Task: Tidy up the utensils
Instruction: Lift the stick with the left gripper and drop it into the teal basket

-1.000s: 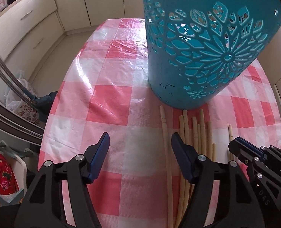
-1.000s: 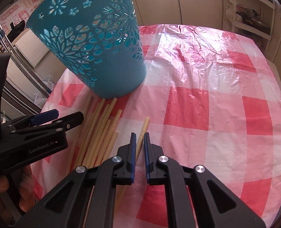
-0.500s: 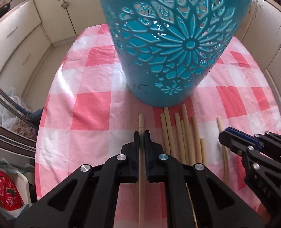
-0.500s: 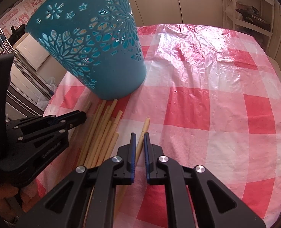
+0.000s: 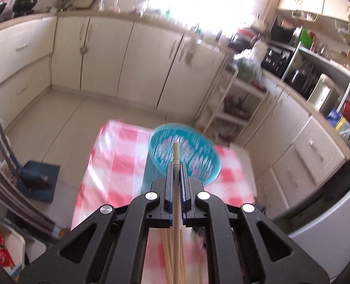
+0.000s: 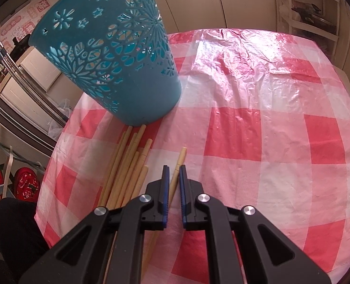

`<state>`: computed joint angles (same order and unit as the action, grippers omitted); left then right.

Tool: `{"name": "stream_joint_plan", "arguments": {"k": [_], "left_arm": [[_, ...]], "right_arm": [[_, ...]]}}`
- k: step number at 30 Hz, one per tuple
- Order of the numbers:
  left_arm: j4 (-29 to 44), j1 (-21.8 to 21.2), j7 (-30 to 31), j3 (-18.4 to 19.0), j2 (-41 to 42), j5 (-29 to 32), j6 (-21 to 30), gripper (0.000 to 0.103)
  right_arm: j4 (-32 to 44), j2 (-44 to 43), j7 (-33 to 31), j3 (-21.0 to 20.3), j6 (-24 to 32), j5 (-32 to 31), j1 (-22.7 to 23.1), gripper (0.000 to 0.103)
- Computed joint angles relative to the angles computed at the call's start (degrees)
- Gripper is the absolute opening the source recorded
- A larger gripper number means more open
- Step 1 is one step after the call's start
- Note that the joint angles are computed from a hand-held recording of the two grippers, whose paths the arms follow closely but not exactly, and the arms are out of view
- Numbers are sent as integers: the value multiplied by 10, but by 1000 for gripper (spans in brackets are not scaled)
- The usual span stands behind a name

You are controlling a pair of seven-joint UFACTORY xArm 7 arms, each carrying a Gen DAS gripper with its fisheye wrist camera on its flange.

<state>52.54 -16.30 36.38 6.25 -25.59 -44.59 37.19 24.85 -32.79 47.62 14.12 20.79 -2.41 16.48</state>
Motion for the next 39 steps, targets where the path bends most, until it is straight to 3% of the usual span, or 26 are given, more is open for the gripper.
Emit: {"name": "stream_joint_plan", "arguments": {"k": [6, 10, 14, 19, 24, 30, 32, 34, 36, 39], "left_arm": [[77, -37, 14, -31, 82, -68, -138, 5], [116, -48, -19, -71, 143, -62, -262, 5], [145, -56, -53, -90, 205, -41, -348, 5], [142, -32, -132, -118, 240, 44, -374, 5], [102, -29, -109, -124, 235, 28, -387, 5], [54, -19, -140, -112, 216, 83, -349, 7], [32, -23, -123, -100, 195, 79, -331, 15], [-3, -4, -155, -102, 162, 130, -325, 48], [-38, -14, -151, -78, 125, 135, -334, 66], [-81, -50, -129, -22, 73, 130, -344, 78]], "right_arm": [[1, 2, 5, 5, -2, -7, -5, 9], [1, 4, 5, 5, -8, -10, -6, 9], [0, 6, 1, 7, -13, -17, -8, 9], [1, 8, -3, 6, -13, -19, -7, 9], [3, 9, -4, 7, -9, -20, -8, 9], [6, 11, -5, 14, -9, -30, -10, 16], [6, 15, -15, 9, -18, -29, -2, 29], [12, 15, -18, 13, -6, -31, 0, 36], [12, 6, -10, 19, 12, -30, -1, 37], [9, -4, 3, 29, 25, -33, -1, 37]]}}
